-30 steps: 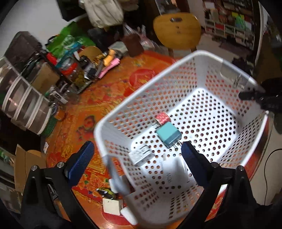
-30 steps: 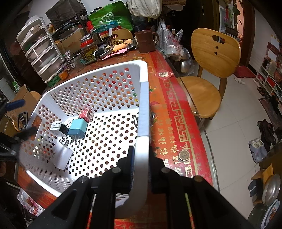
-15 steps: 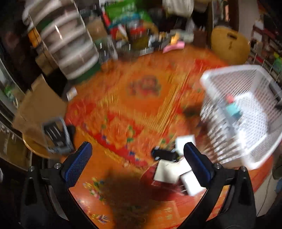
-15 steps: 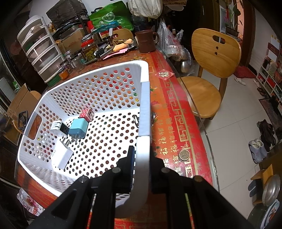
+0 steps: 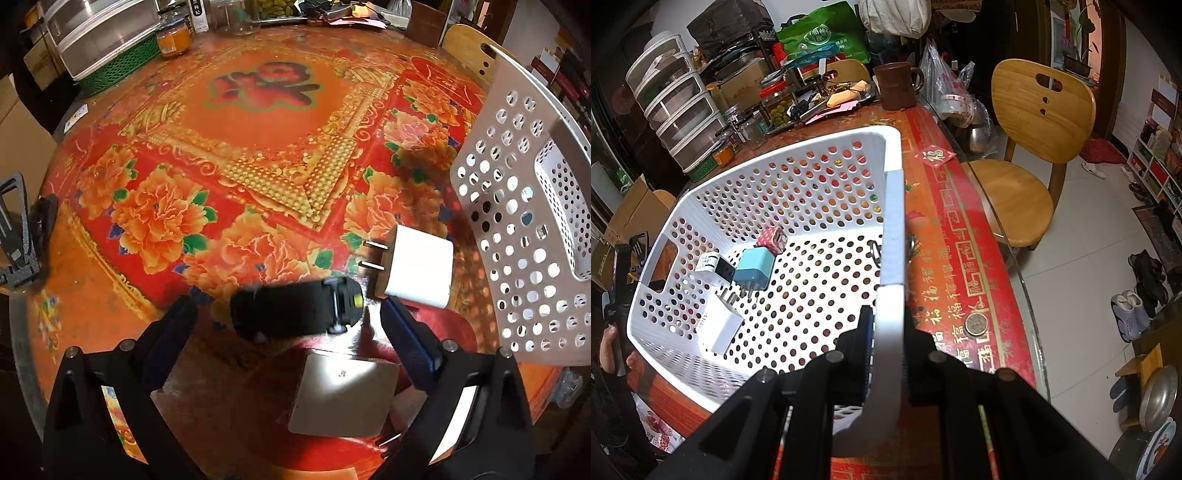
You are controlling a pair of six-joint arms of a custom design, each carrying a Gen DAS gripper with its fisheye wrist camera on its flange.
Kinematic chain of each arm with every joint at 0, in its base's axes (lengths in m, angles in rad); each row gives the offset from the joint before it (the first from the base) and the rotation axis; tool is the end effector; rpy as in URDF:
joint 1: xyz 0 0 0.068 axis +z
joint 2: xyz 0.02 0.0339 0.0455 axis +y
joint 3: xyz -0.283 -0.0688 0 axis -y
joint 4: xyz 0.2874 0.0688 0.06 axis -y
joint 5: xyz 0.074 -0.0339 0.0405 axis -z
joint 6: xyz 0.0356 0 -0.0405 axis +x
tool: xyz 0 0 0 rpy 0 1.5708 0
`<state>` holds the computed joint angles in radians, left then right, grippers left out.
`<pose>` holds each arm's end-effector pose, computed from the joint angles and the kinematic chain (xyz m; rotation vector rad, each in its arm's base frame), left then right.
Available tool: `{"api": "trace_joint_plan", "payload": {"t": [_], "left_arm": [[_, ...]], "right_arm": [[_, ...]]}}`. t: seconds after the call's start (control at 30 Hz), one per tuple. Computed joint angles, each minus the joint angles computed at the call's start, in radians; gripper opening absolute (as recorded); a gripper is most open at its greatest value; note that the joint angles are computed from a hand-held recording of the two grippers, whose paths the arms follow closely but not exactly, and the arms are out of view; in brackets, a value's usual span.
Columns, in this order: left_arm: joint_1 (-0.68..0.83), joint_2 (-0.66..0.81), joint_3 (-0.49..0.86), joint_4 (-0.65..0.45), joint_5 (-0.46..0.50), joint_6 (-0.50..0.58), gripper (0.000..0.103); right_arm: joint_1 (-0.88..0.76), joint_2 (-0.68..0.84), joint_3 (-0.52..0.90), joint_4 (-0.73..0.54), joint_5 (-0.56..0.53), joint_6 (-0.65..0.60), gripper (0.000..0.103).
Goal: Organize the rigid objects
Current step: 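Grasp the black toy car with the left tool, then lower the black toy car into the basket and open the left tool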
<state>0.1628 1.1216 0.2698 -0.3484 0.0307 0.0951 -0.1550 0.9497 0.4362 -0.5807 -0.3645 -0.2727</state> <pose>0.1691 0.0267 0.0895 -0.0858 2.7688 0.0246 0.1841 -0.0159 0.1594 -0.2674 2.5717 0.3320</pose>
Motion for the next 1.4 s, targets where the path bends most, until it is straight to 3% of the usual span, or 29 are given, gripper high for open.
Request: {"api": "trace_joint_plan", "payload": {"t": [0.23, 0.43, 0.67, 0.83, 0.93, 1.03, 1.17, 1.27, 1.4], "left_arm": [[0.0, 0.011, -0.008, 0.018, -0.019, -0.021, 0.098], [0.026, 0.051, 0.013, 0.035, 0.012, -0.052, 0.064], [0.004, -0.03, 0.007, -0.005, -0.02, -0.071, 0.064], [-0.027, -0.258, 0.033, -0.19, -0.049, -0.089, 0.064], [-0.158, -0.424, 0.096, -0.354, -0.138, -0.153, 0.064], [-0.41, -0.47, 0.202, -0.498, -0.315, -0.284, 0.064], [-0.754, -0.353, 0.345, -0.608, -0.522, -0.483, 0.064], [-0.883, -0.218, 0.425, -0.605, -0.569, -0.546, 0.064], [-0.964, -0.012, 0.511, -0.553, -0.552, -0.574, 0.064]], "right_arm": [[-0.006, 0.0, 0.001, -0.003, -0.003, -0.006, 0.012], [-0.01, 0.004, 0.003, -0.002, -0.005, -0.01, 0.012], [-0.011, 0.006, 0.003, 0.0, -0.011, -0.007, 0.012], [-0.012, 0.009, 0.003, 0.002, -0.012, -0.008, 0.012], [-0.009, 0.005, 0.0, 0.003, -0.008, -0.006, 0.012], [-0.008, 0.008, 0.0, 0.005, -0.007, -0.007, 0.012], [-0.01, 0.01, 0.0, 0.006, -0.008, -0.009, 0.012], [-0.01, 0.011, 0.001, 0.006, -0.008, -0.01, 0.012], [-0.008, 0.01, -0.001, 0.008, -0.009, -0.007, 0.012]]}}
